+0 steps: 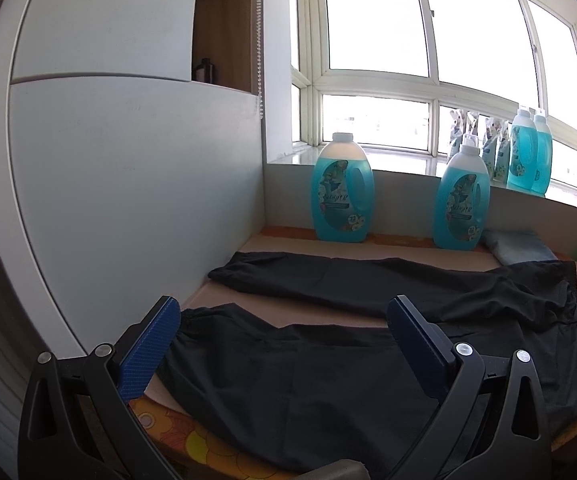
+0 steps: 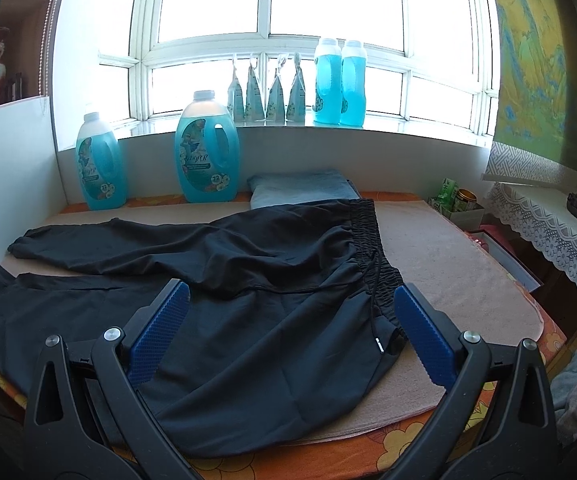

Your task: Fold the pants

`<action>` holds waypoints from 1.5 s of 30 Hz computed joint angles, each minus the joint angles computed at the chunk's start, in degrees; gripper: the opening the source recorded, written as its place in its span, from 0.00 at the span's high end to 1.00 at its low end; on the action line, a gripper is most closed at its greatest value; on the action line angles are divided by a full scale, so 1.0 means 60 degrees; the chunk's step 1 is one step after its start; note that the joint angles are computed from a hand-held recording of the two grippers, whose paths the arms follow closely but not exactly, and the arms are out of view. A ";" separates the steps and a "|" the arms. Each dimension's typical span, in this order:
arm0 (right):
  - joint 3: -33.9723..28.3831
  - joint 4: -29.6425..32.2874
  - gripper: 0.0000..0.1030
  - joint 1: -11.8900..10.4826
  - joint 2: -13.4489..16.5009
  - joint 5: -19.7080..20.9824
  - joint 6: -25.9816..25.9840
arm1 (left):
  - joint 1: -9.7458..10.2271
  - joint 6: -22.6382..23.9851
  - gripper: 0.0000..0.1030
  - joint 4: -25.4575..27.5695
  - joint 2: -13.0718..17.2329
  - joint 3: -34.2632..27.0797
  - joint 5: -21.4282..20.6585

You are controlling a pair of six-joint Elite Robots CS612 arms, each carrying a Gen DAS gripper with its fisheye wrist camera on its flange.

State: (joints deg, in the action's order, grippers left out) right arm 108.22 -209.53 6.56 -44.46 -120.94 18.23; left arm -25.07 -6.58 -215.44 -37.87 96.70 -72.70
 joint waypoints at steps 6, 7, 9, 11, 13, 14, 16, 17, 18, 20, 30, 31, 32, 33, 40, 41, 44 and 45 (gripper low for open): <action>-0.0375 0.0071 0.00 -0.0022 0.0116 0.0326 -0.0754 | 0.0291 0.0043 0.00 -0.0070 0.0064 -0.0078 -0.0069; -0.0432 0.0086 0.00 -0.0035 0.0130 0.0454 -0.0853 | 0.0348 0.0010 0.01 -0.0038 0.0075 -0.0103 -0.0058; -0.0551 0.0101 0.00 -0.0060 0.0163 0.0685 -0.1046 | 0.0426 0.0072 0.03 0.0005 0.0100 -0.0139 0.0099; -0.0699 0.0142 0.00 -0.0062 0.0214 0.0789 -0.1254 | 0.0494 0.0131 0.07 0.0093 0.0113 -0.0164 0.0285; -0.0874 -0.0018 0.00 -0.0045 0.0314 0.0854 -0.1541 | 0.0594 0.0150 0.12 0.0191 0.0125 -0.0192 0.0395; -0.0947 -0.0147 0.00 -0.0045 0.0366 0.0933 -0.1670 | 0.0640 0.0153 0.16 0.0256 0.0135 -0.0212 0.0433; -0.1081 -0.0367 0.00 -0.0064 0.0447 0.1238 -0.1860 | 0.0740 0.0158 0.19 0.0405 0.0176 -0.0267 0.0565; -0.1138 -0.0362 0.00 -0.0077 0.0462 0.1416 -0.1916 | 0.0784 0.0129 0.21 0.0510 0.0198 -0.0292 0.0641; -0.1201 -0.0279 0.00 -0.0089 0.0465 0.1610 -0.1973 | 0.0840 0.0080 0.23 0.0656 0.0227 -0.0332 0.0673; -0.1368 -0.0069 0.00 -0.0075 0.0506 0.1800 -0.2077 | 0.0969 -0.0146 0.33 0.1049 0.0292 -0.0420 0.0636; -0.2347 0.1044 0.00 -0.0125 0.0756 0.2703 -0.2973 | 0.1204 -0.0461 0.54 0.2233 0.0540 -0.0830 -0.0031; -0.2497 0.1218 0.00 -0.0168 0.0775 0.2838 -0.3082 | 0.1200 -0.0358 0.55 0.2247 0.0572 -0.0948 -0.0121; -0.2661 0.1430 0.00 -0.0222 0.0793 0.2993 -0.3170 | 0.1198 -0.0258 0.55 0.2275 0.0598 -0.1067 -0.0221; -0.2826 0.1649 0.00 -0.0273 0.0814 0.3130 -0.3239 | 0.1198 -0.0145 0.55 0.2319 0.0643 -0.1226 -0.0337; -0.4492 0.3516 0.00 -0.0602 0.1313 0.4130 -0.4120 | 0.1073 0.0728 0.55 0.2991 0.0967 -0.2435 -0.1174; -0.4824 0.3912 0.00 -0.0649 0.1444 0.4286 -0.4275 | 0.1050 0.0821 0.55 0.3153 0.1028 -0.2644 -0.1297; -0.5718 0.4988 0.01 -0.0747 0.1835 0.4581 -0.4568 | 0.0962 0.1089 0.55 0.3718 0.1242 -0.3302 -0.1387; -0.6025 0.5367 0.01 -0.0789 0.1984 0.4740 -0.4655 | 0.0948 0.1097 0.55 0.3975 0.1318 -0.3539 -0.1428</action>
State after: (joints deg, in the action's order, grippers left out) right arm 72.07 -177.32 1.83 -32.56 -92.50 -9.70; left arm -19.38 0.00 -191.59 -29.96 75.46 -81.27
